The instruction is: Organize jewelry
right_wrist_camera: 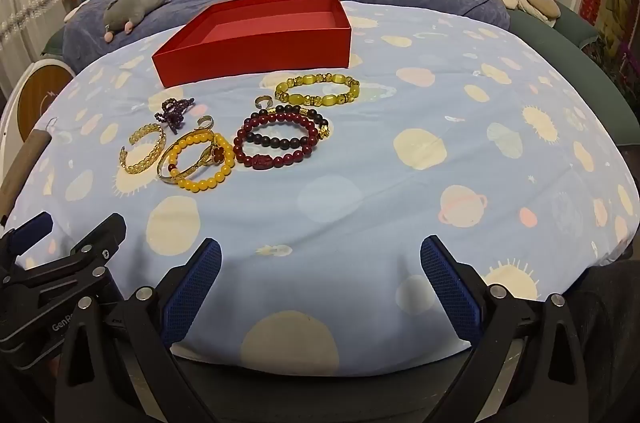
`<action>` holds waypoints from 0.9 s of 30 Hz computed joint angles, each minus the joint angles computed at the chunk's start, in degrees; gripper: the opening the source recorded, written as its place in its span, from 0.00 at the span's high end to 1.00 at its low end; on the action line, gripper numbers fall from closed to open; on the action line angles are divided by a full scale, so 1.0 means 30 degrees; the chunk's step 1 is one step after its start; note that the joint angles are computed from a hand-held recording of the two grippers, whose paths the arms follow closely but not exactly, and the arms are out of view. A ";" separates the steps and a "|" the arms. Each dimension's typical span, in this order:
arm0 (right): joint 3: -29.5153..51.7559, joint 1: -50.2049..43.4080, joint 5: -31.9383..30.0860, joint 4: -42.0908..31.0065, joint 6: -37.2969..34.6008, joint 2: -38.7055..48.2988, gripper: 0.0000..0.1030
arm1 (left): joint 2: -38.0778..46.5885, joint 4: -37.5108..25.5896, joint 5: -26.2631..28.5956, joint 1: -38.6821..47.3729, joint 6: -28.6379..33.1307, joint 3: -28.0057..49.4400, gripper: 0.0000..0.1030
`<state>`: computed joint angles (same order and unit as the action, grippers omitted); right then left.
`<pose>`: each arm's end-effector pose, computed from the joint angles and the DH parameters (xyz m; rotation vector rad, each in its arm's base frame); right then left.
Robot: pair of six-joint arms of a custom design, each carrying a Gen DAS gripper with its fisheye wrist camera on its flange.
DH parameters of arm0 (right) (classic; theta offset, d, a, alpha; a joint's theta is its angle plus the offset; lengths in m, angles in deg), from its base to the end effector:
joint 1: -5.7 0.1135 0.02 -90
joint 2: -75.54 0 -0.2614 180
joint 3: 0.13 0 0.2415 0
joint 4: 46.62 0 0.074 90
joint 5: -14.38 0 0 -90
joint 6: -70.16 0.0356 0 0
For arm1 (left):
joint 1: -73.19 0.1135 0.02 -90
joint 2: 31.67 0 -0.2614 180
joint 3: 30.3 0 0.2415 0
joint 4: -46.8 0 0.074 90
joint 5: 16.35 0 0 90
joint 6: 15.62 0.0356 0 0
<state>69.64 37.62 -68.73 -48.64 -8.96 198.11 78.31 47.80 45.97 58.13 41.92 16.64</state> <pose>0.3161 0.1919 0.0521 -0.4134 2.4899 0.1505 0.2634 -0.0537 0.0507 -0.5278 2.4391 0.3118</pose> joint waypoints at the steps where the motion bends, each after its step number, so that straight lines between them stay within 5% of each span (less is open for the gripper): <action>1: -0.0020 0.0030 0.0007 0.0013 0.0028 -0.0020 0.07 | 0.0006 -0.0081 0.0036 0.0007 -0.0117 0.0019 0.07; 27: -0.0418 0.0231 0.0123 0.0250 -0.0046 -0.0387 0.07 | -0.0311 0.0527 0.0326 0.0326 0.0167 -0.0430 0.07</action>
